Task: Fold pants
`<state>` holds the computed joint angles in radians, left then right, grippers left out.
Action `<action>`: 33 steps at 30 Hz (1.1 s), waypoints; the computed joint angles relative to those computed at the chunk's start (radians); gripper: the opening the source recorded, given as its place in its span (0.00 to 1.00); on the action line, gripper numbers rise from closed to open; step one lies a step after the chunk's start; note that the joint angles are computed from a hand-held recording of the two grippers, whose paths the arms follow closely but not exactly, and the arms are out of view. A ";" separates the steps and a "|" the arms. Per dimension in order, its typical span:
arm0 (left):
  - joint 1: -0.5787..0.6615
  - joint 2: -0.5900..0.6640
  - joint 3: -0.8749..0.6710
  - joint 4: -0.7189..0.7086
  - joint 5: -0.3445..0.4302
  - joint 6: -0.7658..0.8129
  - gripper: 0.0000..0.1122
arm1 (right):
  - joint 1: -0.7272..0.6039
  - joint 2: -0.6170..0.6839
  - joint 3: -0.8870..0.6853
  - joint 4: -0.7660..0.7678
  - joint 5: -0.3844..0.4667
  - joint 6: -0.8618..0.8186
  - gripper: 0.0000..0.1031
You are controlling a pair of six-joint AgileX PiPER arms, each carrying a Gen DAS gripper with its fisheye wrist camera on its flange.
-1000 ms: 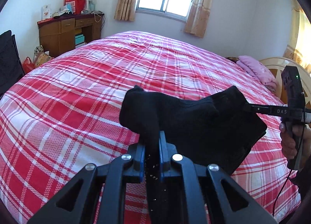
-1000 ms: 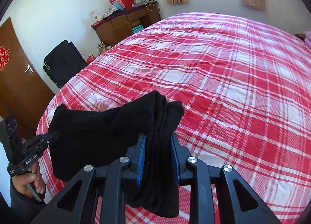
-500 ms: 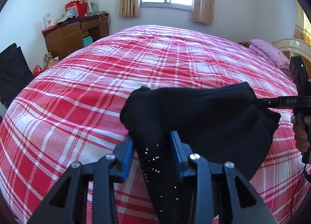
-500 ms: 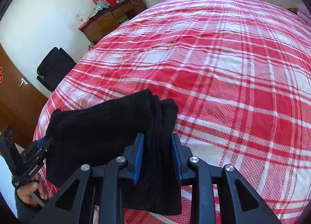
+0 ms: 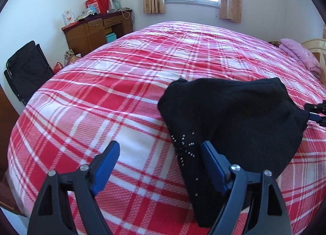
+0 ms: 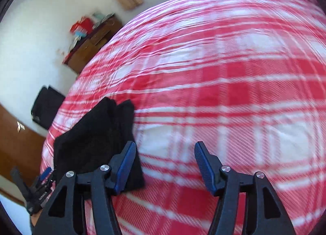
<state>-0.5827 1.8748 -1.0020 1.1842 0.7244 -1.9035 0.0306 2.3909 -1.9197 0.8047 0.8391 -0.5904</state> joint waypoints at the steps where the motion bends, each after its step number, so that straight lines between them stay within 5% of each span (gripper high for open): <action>1: -0.007 -0.004 0.003 0.000 0.011 -0.005 0.75 | -0.015 -0.023 0.040 0.016 -0.012 -0.016 0.60; 9: -0.111 -0.094 0.012 0.019 0.089 -0.025 0.75 | -0.175 -0.393 0.543 0.182 -0.091 -0.297 0.60; 13: -0.184 -0.149 -0.008 0.038 0.152 -0.010 0.75 | -0.219 -0.532 0.675 0.216 -0.074 -0.373 0.61; 18: -0.260 -0.196 -0.028 0.048 0.234 0.030 0.79 | -0.211 -0.743 0.835 0.271 -0.163 -0.508 0.62; 26: -0.324 -0.238 -0.034 0.093 0.305 0.009 0.82 | -0.131 -0.964 1.006 0.341 -0.276 -0.680 0.63; 33: -0.340 -0.227 -0.047 0.106 0.315 0.007 0.84 | -0.098 -1.008 1.042 0.358 -0.296 -0.723 0.63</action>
